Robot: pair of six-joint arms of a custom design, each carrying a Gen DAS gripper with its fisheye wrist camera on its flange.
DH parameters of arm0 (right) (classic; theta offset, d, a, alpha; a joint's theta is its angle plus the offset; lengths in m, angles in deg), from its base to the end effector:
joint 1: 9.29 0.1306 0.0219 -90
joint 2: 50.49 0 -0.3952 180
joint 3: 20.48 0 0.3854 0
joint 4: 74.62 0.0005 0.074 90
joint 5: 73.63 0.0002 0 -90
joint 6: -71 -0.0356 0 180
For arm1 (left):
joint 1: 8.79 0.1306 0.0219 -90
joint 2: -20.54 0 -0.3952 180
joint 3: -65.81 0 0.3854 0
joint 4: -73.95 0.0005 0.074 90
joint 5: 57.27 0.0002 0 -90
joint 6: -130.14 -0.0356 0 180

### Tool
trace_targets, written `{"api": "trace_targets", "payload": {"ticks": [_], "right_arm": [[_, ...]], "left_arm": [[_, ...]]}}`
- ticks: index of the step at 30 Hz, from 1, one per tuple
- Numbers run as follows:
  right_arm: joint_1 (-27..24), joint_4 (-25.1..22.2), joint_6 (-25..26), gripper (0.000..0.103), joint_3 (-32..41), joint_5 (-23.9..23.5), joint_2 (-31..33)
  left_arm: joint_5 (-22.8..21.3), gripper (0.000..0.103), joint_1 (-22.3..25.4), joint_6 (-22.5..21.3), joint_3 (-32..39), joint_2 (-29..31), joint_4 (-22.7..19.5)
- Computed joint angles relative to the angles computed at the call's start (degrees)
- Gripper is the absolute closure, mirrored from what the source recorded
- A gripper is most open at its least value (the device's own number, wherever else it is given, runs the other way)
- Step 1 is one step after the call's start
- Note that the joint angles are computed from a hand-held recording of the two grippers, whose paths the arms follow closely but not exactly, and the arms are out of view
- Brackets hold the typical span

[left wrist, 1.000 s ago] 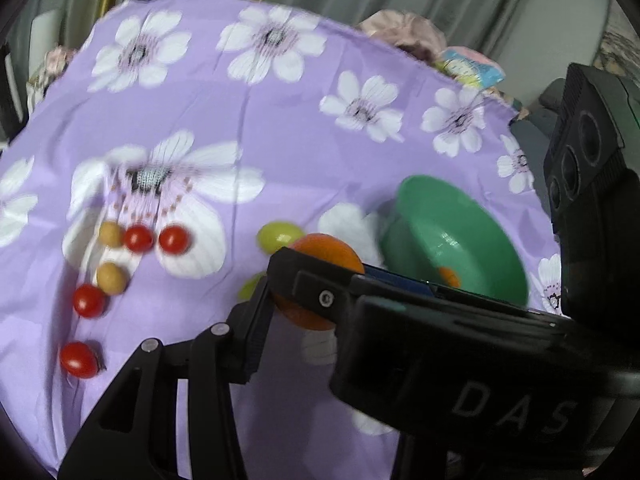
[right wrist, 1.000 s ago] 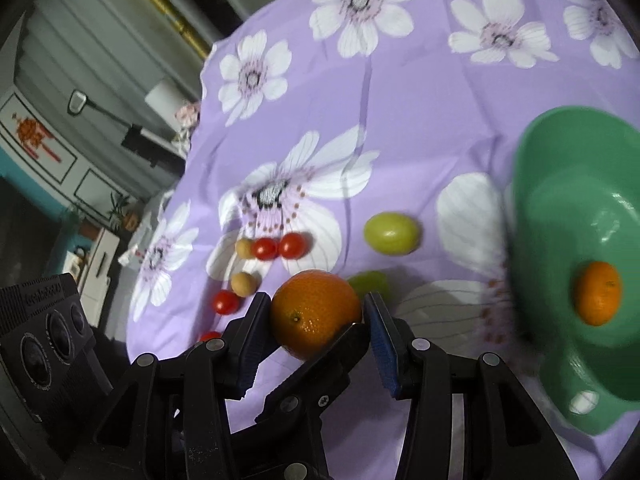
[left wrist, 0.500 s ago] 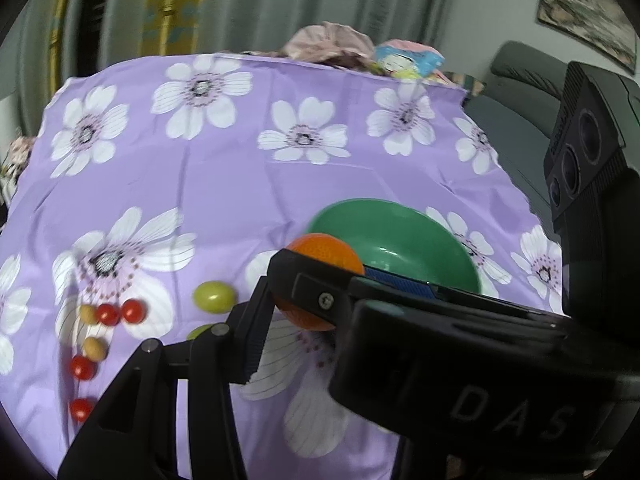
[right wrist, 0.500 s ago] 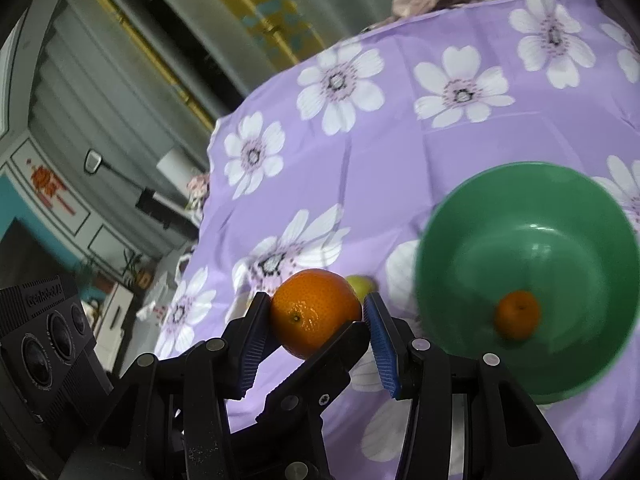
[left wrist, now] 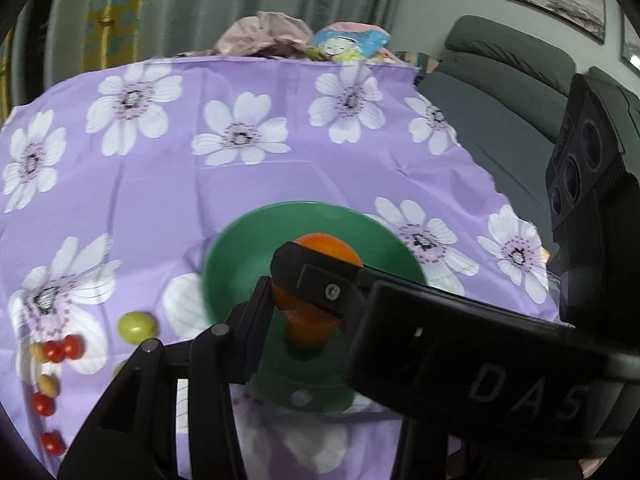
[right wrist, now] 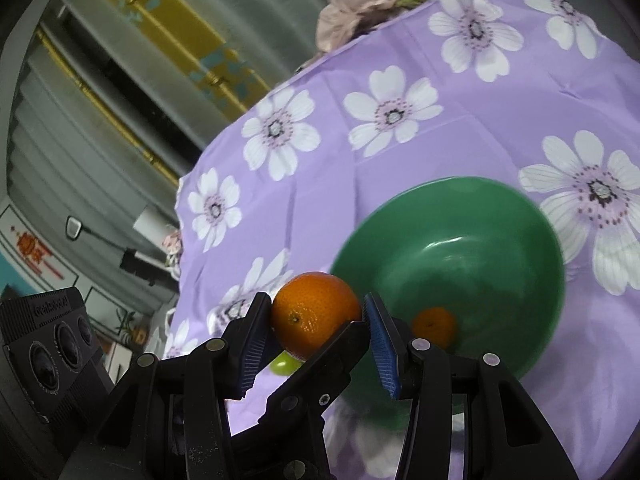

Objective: Organize fruits
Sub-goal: 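Carry the second orange with the right gripper over the green bowl, then lower the orange into the bowl and open the right gripper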

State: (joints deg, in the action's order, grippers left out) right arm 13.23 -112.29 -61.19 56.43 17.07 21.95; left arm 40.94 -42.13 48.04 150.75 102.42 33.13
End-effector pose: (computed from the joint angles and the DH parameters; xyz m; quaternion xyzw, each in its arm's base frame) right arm 0.3500 0.1441 0.4772 0.1531 0.8662 0.2500 0.4047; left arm 0.3622 -0.2449 0.4754 0.2279 0.8667 -0.2148 0.3884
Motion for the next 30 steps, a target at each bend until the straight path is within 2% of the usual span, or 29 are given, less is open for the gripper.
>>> {"api": "trace_targets", "payload": {"ticks": [11, 30], "right_arm": [[-4.01, -3.33, -2.43, 0.053, -1.59, 1.58, -0.77], [-7.97, -8.22, -4.6, 0.053, -1.66, 1.25, 0.03]], "left_arm": [[5.55, 0.059, -1.35, -0.15, 2.25, 5.08, 0.24], [11.03, 0.059, -2.15, 0.03, 5.12, 10.02, -2.11]]}}
